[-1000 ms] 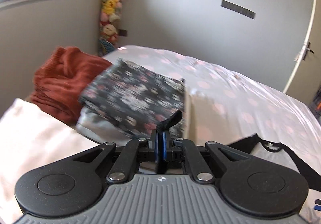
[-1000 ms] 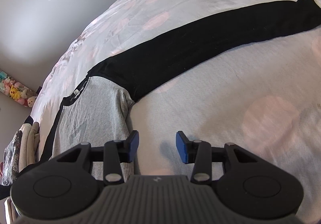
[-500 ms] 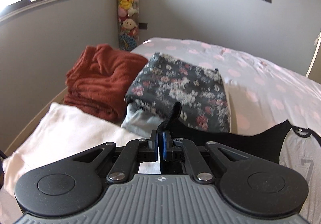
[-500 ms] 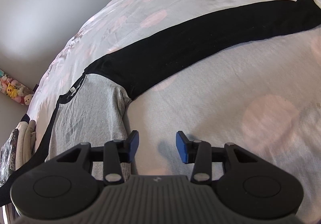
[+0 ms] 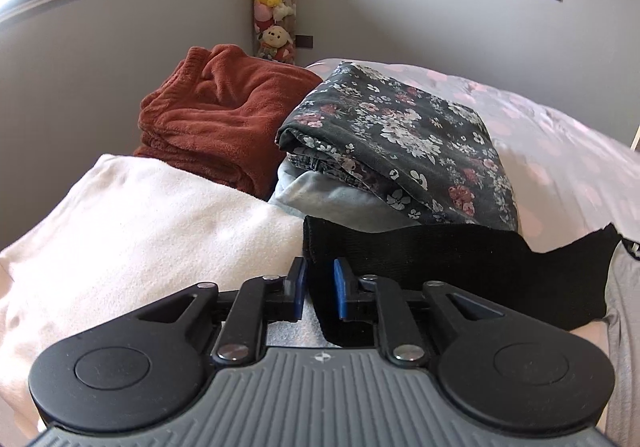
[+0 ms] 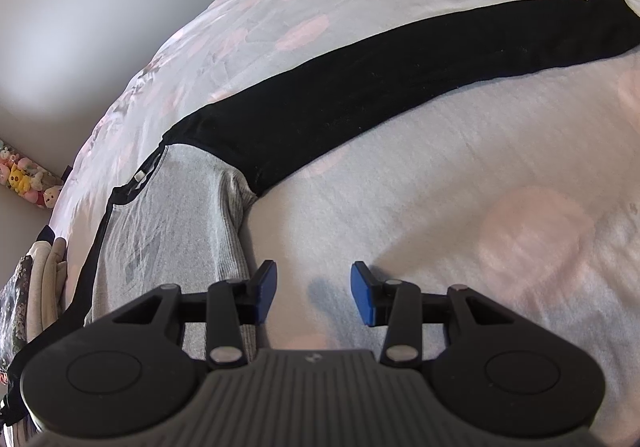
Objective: Fold clothes
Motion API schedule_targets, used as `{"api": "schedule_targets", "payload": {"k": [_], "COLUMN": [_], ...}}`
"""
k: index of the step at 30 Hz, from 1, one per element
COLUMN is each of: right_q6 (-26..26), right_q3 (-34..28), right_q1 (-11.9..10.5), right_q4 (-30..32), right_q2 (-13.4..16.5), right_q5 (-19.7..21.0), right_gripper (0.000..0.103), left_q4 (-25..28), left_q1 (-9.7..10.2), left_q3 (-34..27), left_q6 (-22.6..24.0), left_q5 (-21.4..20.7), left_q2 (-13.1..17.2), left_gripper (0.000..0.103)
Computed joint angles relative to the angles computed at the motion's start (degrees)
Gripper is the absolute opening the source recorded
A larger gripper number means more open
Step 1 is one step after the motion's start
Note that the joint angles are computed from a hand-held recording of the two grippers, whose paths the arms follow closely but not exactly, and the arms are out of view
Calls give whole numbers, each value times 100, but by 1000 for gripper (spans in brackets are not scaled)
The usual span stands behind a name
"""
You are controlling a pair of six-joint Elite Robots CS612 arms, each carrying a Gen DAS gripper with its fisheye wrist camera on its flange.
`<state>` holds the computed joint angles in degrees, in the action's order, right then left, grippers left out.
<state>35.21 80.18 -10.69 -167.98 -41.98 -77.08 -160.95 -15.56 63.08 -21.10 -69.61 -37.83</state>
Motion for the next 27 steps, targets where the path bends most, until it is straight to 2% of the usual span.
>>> {"api": "schedule_targets", "payload": {"k": [4,7,11,14,19,21,24,27], "right_q6": [-10,-28,-36,-136,-411,-614,-983,-1389], "right_q3": [-10,-9,22,39,56,42,28,20], "right_q1": [5,8,10,2,7,4,24,64], "right_q4": [16,13,-21,87,416,681,1034,1356], "right_q2": [1,-2,-27,-70,-151,-195,-295,-393], "right_q5": [-11,-17,-22,63,158,254,252,239], "right_gripper": [45,45,45,45,45,45,45,45], "left_q4": [-58,-263,-568,-314,588,657,620,900], "left_q1": [-35,-116,-225,-266,-337,-410,-571,-716], "left_q3": [70,146,226,197,18,-38,-113,-338], "left_q6": [-26,140,317,245,38,103,308,561], "left_q5": [175,465,589,98,-1460,-1925,-2285,-2493], "left_q2": [-60,-116,-214,-310,-319,-237,-93,71], "left_gripper": [23,44,47,47,46,46,46,46]}}
